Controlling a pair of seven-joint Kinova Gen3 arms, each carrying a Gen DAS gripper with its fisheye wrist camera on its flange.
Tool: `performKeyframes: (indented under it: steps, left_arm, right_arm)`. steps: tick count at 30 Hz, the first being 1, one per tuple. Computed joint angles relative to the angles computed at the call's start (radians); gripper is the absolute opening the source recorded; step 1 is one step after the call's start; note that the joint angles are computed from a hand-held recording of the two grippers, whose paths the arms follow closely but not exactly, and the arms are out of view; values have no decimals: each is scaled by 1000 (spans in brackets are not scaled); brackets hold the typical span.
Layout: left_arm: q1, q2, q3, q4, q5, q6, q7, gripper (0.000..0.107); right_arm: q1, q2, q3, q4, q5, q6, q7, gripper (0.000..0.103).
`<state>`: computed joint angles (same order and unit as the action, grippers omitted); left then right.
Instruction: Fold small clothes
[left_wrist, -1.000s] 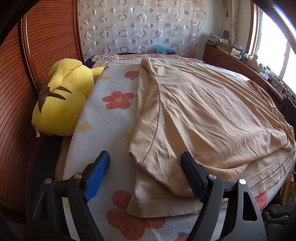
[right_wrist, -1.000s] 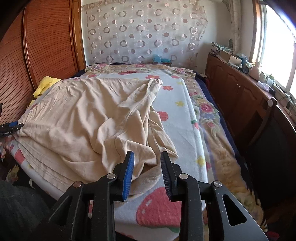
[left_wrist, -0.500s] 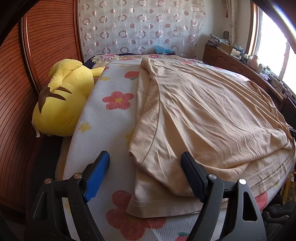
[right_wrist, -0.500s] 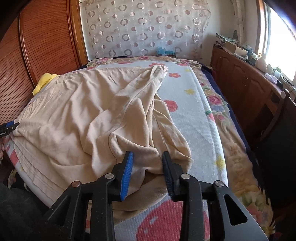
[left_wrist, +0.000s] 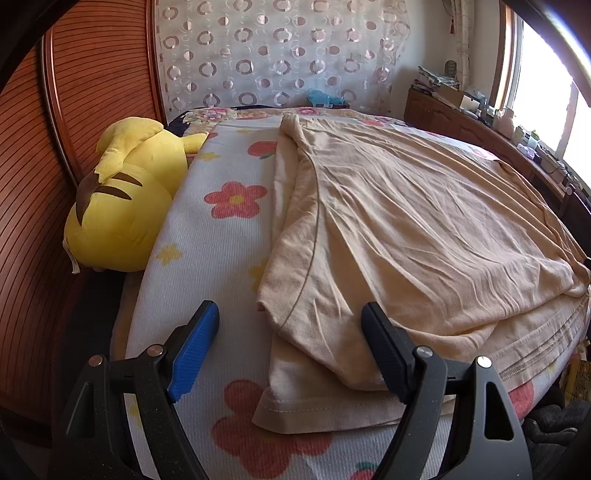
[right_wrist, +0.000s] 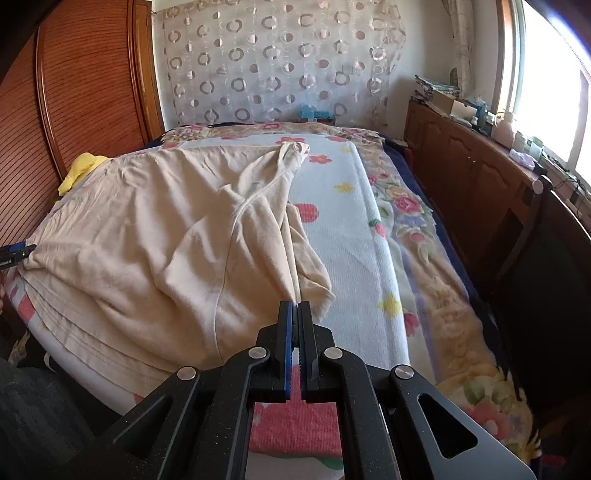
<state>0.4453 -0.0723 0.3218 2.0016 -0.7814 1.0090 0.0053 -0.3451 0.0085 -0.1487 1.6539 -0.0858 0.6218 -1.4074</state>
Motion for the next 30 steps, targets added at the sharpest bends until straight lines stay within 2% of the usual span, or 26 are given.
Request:
performKeyframes:
  steps: [4,6,8,11,13,15,18,21,24,26,28,29,30]
  left_arm:
    - [0,0,1,1,0,0,1,80]
    - [1,1,1,1,-2,1,4,80]
    - [2,3,3,1,-6,3,11,80]
    - [4,3,2,1,-7,4,13,80]
    - [4,3,1,2,-7,3,12,80]
    - [5,3,1,2,-7,4,13,80]
    - [6,3,2,2,-7,5,13,80]
    - [5,2,0,0,-3,3,8,80]
    - [6,0,2,3,-3,2,11,78]
    - [11,-6,10,9,-13,-1,21,63]
    - [4,-22,12,16,-7,-30,18,33]
    - [4,-34,0,22,8,-64,1,24]
    - [-5,-46,-10,26,30,-104,-25,10]
  right_arm:
    - [-5,8,-4,-17,9,-14,-4,2]
    - [-20,6,-11,-13,67,-33,-50,8]
    - [-23,-3,-14,1,81,-62,-59,9]
    - [-29,-10,-17,19,77,-95,-56,26]
    - [-31,-5,-17,26,30,-111,-16,38]
    - [-34,10,-20,29,-4,-119,18,43]
    - [-50,42,-28,22,13,-114,7,44]
    - [-85,90,-20,-15,110,-79,-85,44]
    - [-97,101,-14,-10,151,-103,-115,47]
    - [-104,102,-12,0,178,-123,-129,49]
    - [-101,100,-13,16,178,-150,-129,52]
    - [-101,103,-15,16,174,-157,-131,53]
    - [-94,102,-19,21,158,-165,-118,54]
